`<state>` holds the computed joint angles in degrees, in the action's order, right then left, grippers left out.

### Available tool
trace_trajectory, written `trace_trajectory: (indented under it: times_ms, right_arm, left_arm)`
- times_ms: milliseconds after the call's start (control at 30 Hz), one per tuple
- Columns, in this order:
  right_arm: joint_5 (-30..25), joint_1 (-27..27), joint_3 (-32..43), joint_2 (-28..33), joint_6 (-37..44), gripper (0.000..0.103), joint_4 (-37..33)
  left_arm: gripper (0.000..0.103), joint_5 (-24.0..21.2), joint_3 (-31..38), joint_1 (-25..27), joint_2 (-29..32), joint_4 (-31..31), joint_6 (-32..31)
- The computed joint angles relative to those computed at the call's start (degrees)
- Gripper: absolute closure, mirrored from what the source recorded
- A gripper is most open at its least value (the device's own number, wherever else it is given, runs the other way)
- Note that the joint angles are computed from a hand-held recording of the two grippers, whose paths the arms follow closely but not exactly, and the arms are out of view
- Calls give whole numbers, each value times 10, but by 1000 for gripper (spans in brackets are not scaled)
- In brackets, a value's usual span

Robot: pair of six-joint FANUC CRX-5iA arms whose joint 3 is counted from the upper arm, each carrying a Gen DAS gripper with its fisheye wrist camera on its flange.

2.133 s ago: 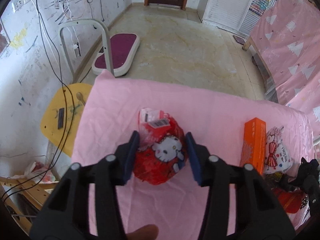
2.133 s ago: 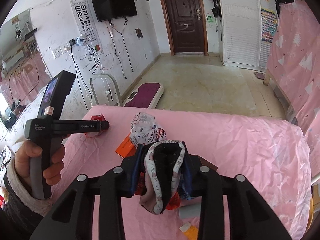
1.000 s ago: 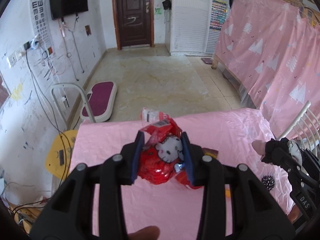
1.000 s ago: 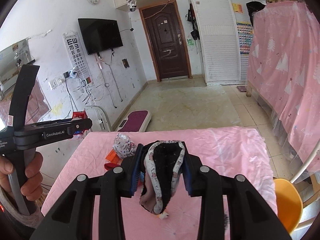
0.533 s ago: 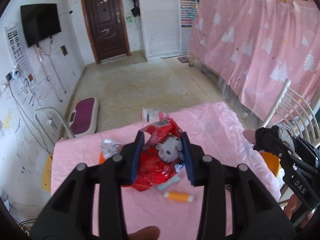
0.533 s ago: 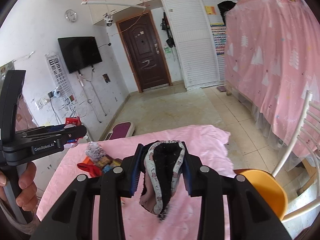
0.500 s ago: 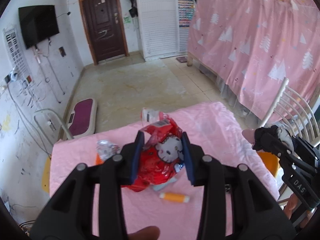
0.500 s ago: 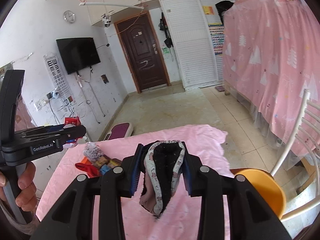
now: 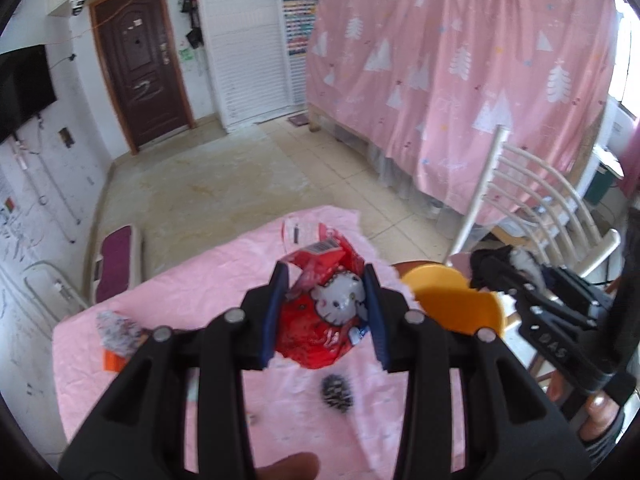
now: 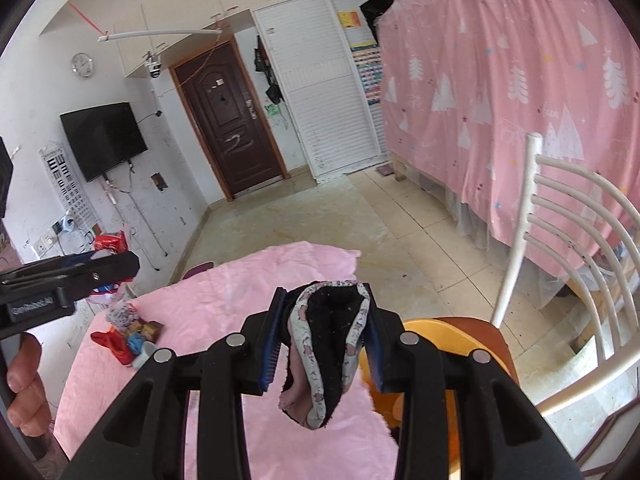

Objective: Collect trash
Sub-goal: 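Carry the wrapper and cloth over the orange bin, then open both grippers to drop the wrapper and cloth into the bin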

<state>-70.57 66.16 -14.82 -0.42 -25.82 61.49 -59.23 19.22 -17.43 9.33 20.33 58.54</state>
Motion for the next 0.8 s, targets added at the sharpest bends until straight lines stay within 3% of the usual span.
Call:
trace_trajectory:
  times_ms: [333,667,800]
  right_arm:
    - [-4,-1,-74,-47,-42,78,-19]
    - [9,-3,-133,-87,-86,78,-26]
    - [14,-5,-141,-93,-92,78,-27]
  left_arm:
    - [67,-16,16,-55,39,51,-10]
    - [67,-31,52,-99,79,28,16]
    - [51,-39,68,-109,92,23,21]
